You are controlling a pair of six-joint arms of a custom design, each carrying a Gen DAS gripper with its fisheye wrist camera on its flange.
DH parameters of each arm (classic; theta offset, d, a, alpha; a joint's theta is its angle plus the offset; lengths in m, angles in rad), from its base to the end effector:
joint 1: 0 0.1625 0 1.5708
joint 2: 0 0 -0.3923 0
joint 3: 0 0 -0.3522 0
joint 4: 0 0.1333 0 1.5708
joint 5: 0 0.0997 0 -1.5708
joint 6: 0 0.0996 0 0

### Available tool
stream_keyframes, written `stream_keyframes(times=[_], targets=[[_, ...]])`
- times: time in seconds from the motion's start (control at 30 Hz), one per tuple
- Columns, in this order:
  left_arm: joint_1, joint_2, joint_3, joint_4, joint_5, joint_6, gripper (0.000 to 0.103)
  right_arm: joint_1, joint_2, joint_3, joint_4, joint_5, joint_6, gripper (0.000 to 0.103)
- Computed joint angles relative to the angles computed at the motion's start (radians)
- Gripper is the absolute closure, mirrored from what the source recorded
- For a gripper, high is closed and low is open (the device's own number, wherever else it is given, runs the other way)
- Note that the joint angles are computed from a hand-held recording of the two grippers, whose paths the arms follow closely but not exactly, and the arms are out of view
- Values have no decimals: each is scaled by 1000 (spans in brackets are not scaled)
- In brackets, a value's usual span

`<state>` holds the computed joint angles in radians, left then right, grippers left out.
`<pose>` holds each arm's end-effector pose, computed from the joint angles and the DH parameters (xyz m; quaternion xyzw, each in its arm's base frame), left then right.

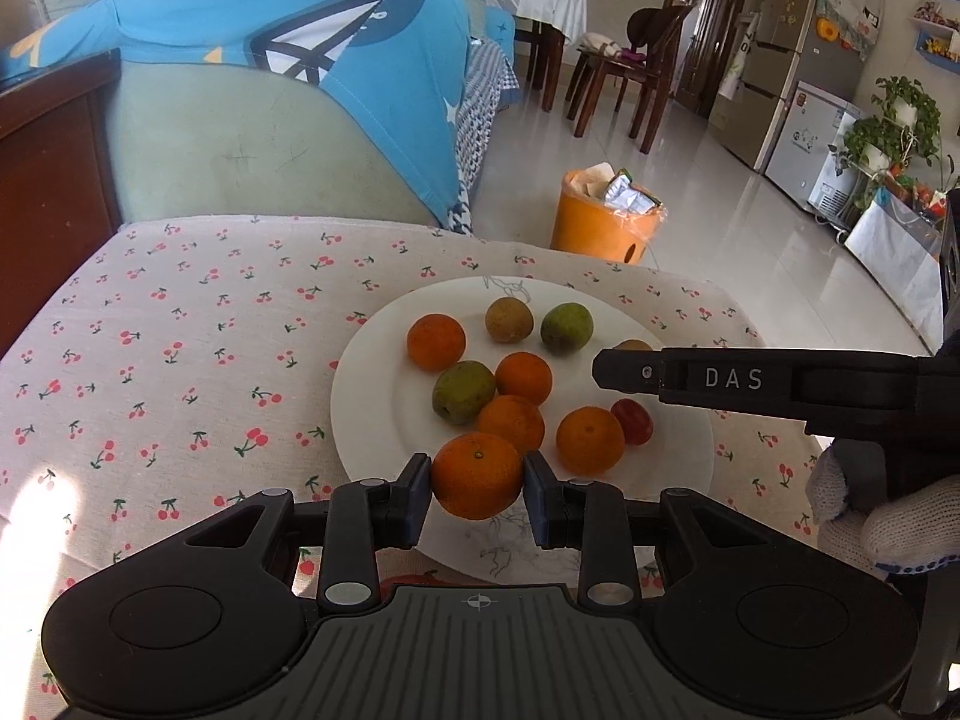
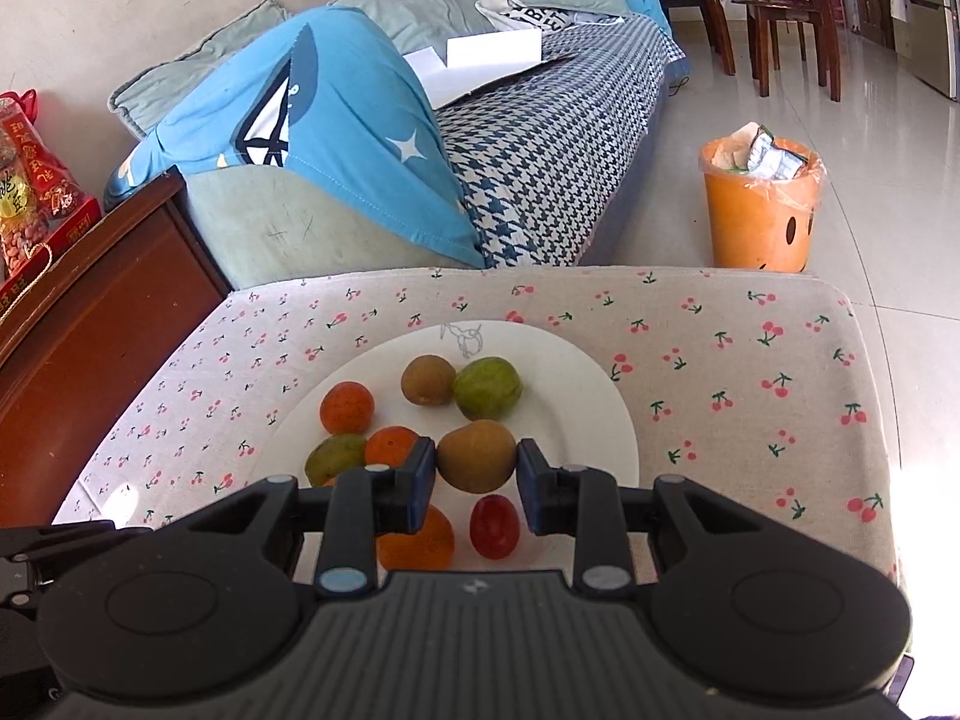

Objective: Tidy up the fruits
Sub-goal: 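Carry the orange and kiwi onto the white plate and open both tools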

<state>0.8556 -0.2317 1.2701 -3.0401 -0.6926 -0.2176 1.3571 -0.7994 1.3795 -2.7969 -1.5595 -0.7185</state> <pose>-0.2859 -0.6494 -0.0670 0.1296 0.8794 -0.3596 0.2839 -0.0187 -0.7200 0.2312 0.2385 -0.9178 0.2860 0.1379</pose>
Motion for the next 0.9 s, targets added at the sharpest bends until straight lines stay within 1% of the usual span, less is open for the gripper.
stream_keyframes(times=[0.1, 0.13, 0.23, 0.27, 0.33, 0.43, 0.53, 0.6, 0.67, 0.73, 0.9], targets=[[4, 7, -13, 8, -10, 2, 73, -1, 10, -10, 7, -4, 9, 73], [4, 9, -16, 10, -11, 1, 73, -2, 11, -11, 6, 0, 13, 72], [3, 18, -25, -7, -16, 13, 70, -2, 10, -12, 9, 11, 25, 70], [2, 18, -28, -11, -20, 16, 63, -2, 9, -13, 11, 14, 30, 70], [-4, 20, -26, -36, -9, 18, 52, -3, 6, -16, 18, 20, 42, 70], [-13, 13, -18, -58, 4, 27, 51, -3, -1, -12, 15, 25, 47, 69], [-24, 0, -2, -58, 33, 21, 45, -3, -8, -6, 11, 25, 54, 69], [-30, -15, 17, -53, 46, 13, 43, -2, -16, 4, 9, 24, 54, 69], [-35, -32, 34, -30, 59, -10, 40, -2, -27, 19, 3, 23, 50, 65], [-40, -50, 55, -11, 70, -34, 40, -1, -38, 36, -5, 21, 47, 64], [-60, -92, 109, 27, 103, -76, 39, -3, -70, 88, -9, 35, 50, 64]])
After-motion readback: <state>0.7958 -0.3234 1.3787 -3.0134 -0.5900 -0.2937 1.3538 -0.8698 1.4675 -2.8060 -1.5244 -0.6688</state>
